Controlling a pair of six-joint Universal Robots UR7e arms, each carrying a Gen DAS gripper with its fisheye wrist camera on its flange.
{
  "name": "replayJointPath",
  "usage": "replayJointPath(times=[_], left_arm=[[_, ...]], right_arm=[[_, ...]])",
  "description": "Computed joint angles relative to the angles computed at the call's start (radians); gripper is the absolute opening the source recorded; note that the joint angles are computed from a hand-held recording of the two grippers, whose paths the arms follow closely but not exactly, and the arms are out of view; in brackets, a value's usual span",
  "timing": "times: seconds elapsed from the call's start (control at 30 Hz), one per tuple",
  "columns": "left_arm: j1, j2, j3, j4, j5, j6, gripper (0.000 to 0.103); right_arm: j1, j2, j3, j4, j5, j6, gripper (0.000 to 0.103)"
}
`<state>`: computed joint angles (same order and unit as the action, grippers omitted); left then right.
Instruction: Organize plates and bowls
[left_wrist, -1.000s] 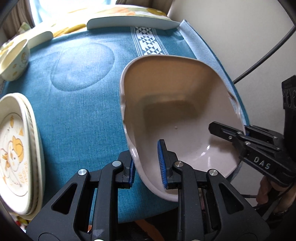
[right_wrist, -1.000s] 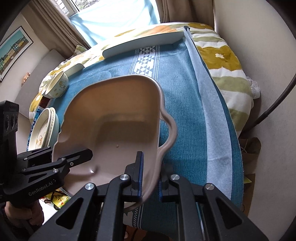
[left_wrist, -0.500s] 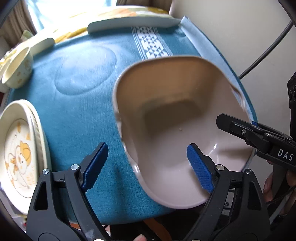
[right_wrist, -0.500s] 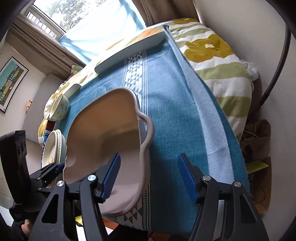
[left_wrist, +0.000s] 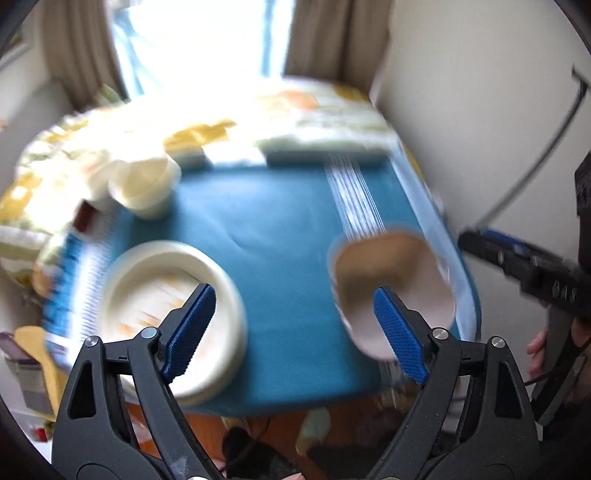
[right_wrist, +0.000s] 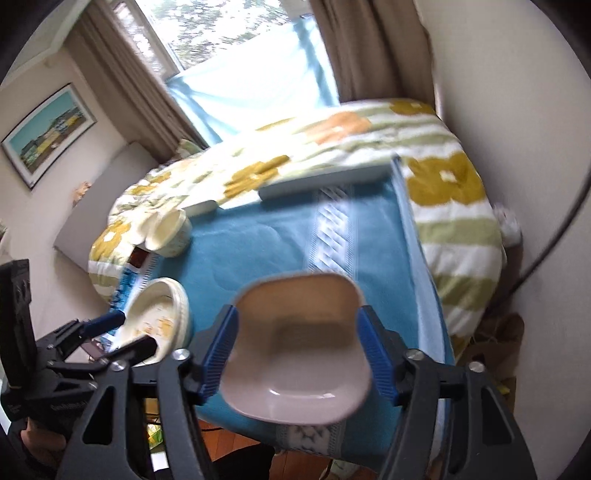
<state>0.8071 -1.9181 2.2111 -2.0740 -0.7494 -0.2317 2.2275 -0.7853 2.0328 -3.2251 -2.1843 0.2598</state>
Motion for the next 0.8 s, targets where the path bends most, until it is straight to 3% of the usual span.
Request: replayJointPath(times=[0.03,0.07,0.2,0.27,0.37,0.53,0.63,0.73,0.8], left_arm=[[-0.017,-0.018,-0.005,-0.012,0.039,0.006,0.103],[-0.029,-0.036,-0.007,-0.046,0.084,0.031,0.103],[0.052,-0.001,-0.087,-0.081,0.102,0.123,0.103],[0.111,0.019,-0.129,-0.096,0.08,0.164,0.103],[0.2,0.037,-0.201,-0.106,0.024,0.215,0.103],[0.385,0.16,-0.37,-0.13,-0.102,0.272,0.103],[0.495,0.258,-0.49,-0.119,-0.2,0.288,0.1],[0.582,0.362,-0.608,-0.086,-0.284,0.292,0.086],[0.635,0.442,-0.698,-0.036,-0.335,0.299,0.077]], right_arm=[[0.011,0.014,-0.024,-0.008,0.001,-0.022,0.098],[0.026,0.034,-0.058,-0.02,0.0,-0.054,0.102],[0.062,0.135,-0.188,-0.083,-0.006,-0.183,0.102],[0.072,0.174,-0.271,0.01,-0.022,-0.202,0.102],[0.071,0.224,-0.399,0.183,-0.012,-0.166,0.102],[0.064,0.361,-0.616,0.299,-0.01,-0.133,0.102],[0.037,0.445,-0.749,0.389,0.045,-0.077,0.102],[0.013,0.539,-0.898,0.499,0.051,-0.036,0.1],[-0.007,0.602,-0.996,0.575,0.058,-0.012,0.094]])
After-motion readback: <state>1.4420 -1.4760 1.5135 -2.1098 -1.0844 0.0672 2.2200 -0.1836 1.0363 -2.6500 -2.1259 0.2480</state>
